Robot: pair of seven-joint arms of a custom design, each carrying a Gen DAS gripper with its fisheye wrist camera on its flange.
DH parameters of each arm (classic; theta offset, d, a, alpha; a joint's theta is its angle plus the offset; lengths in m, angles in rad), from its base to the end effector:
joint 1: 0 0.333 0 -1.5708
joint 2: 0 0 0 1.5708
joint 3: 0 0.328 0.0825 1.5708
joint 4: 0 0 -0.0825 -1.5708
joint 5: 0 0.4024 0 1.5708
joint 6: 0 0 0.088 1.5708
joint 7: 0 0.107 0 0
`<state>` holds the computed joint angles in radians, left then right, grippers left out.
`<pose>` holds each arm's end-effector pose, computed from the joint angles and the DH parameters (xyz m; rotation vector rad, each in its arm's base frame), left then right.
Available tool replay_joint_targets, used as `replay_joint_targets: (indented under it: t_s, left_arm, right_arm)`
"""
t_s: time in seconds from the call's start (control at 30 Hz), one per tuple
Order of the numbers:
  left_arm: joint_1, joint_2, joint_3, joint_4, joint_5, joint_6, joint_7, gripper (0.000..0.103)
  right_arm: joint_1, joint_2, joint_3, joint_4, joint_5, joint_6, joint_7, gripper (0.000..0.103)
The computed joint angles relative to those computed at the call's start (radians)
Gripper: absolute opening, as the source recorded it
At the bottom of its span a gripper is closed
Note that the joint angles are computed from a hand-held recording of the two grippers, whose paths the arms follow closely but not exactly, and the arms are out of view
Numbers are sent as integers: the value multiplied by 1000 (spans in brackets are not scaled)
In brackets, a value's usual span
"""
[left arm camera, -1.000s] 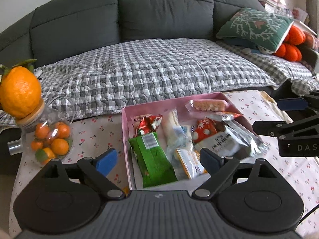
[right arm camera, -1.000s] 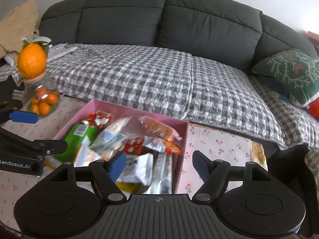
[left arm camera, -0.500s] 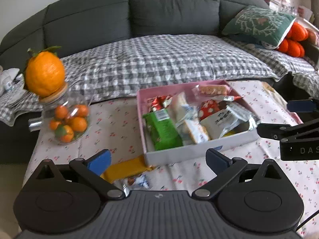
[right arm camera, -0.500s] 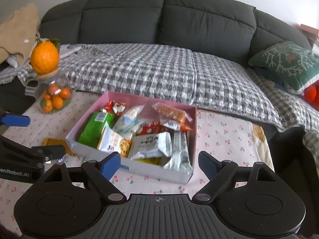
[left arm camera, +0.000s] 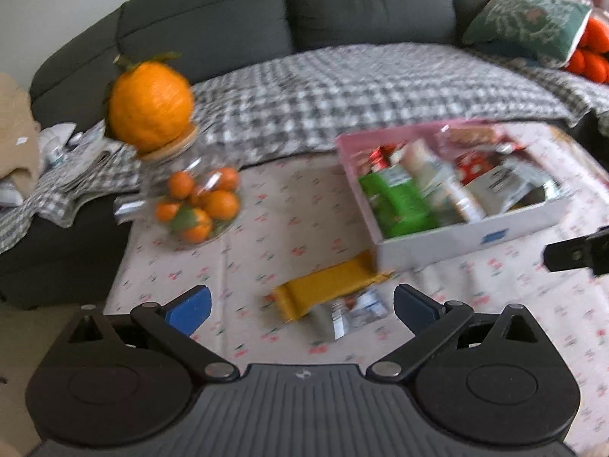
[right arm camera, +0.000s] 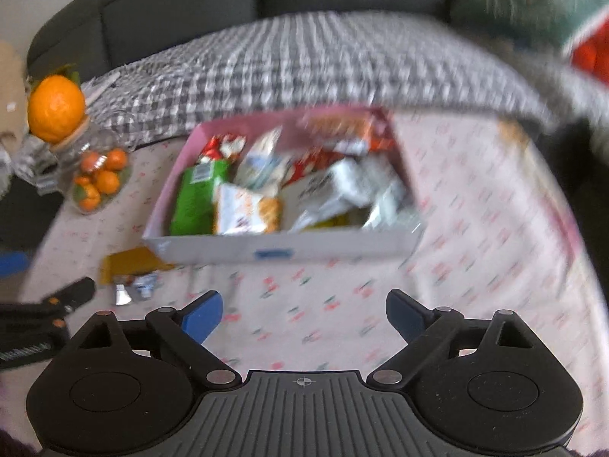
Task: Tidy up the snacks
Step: 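Withdraw both grippers toward the yellow bar and silver snack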
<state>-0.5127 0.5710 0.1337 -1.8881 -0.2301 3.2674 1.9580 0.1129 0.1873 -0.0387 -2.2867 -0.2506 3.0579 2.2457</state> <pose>0.6554 -0.2493 0.2968 -1.1735 2.1653 -0.7541 0.5834 0.0633 0.3326 -1.4955 2.1478 -0.4347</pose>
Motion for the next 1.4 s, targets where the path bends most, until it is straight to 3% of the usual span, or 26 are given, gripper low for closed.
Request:
replay_joint_targets:
  t_s: [0.07, 0.2, 0.4, 0.57, 0.77, 0.87, 0.93, 1.0, 1.03, 1.07, 1.13, 1.2, 1.27, 1.33, 1.4]
  left_arm:
    - [-25, 15, 42, 12, -3, -24, -12, 102]
    - [-57, 54, 109, 40, 12, -41, -52, 102]
    - [47, 105, 32, 102, 38, -69, -72, 99]
    - [32, 148, 78, 158, 49, -126, -179, 91]
    - [82, 150, 42, 158, 113, -116, -207, 85]
    - [107, 155, 23, 159, 138, -109, -185, 80]
    - [131, 160, 1, 164, 148, -103, -163, 78]
    - [170, 162, -40, 165, 153, -93, -131, 77]
    - [192, 164, -65, 167, 155, -88, -111, 77]
    - [216, 164, -91, 165, 156, -84, -89, 77]
    - [258, 168, -141, 165, 160, -80, -40, 78]
    - [275, 180, -164, 163, 168, -50, 10, 82]
    - [289, 200, -184, 171, 178, 0, 68, 86]
    - [338, 219, -244, 186, 198, 25, 136, 86]
    - [420, 239, -343, 200, 224, 27, 203, 83]
  right_arm:
    - [-18, 13, 32, 14, 49, -30, -16, 95]
    - [8, 44, 28, 48, 52, -66, 5, 95]
    - [47, 101, 23, 91, 27, -46, 15, 95]
    - [201, 176, -115, 128, -119, 76, 126, 95]
    - [241, 259, -116, 202, -119, 151, 110, 95]
    - [296, 307, -154, 256, -112, 147, 97, 92]
    - [303, 330, -153, 277, -104, 159, 89, 92]
    - [271, 354, -112, 297, -95, 185, 51, 81]
    - [289, 363, -130, 303, -99, 198, 43, 71]
    - [321, 369, -161, 305, -95, 209, 32, 54]
    - [299, 369, -140, 301, -87, 225, 5, 43]
    - [200, 356, -42, 290, -80, 224, -25, 42]
    - [141, 339, 10, 272, -74, 213, -50, 38]
    - [139, 319, 2, 252, -62, 193, -63, 38]
    - [114, 296, 13, 223, -55, 184, -79, 38]
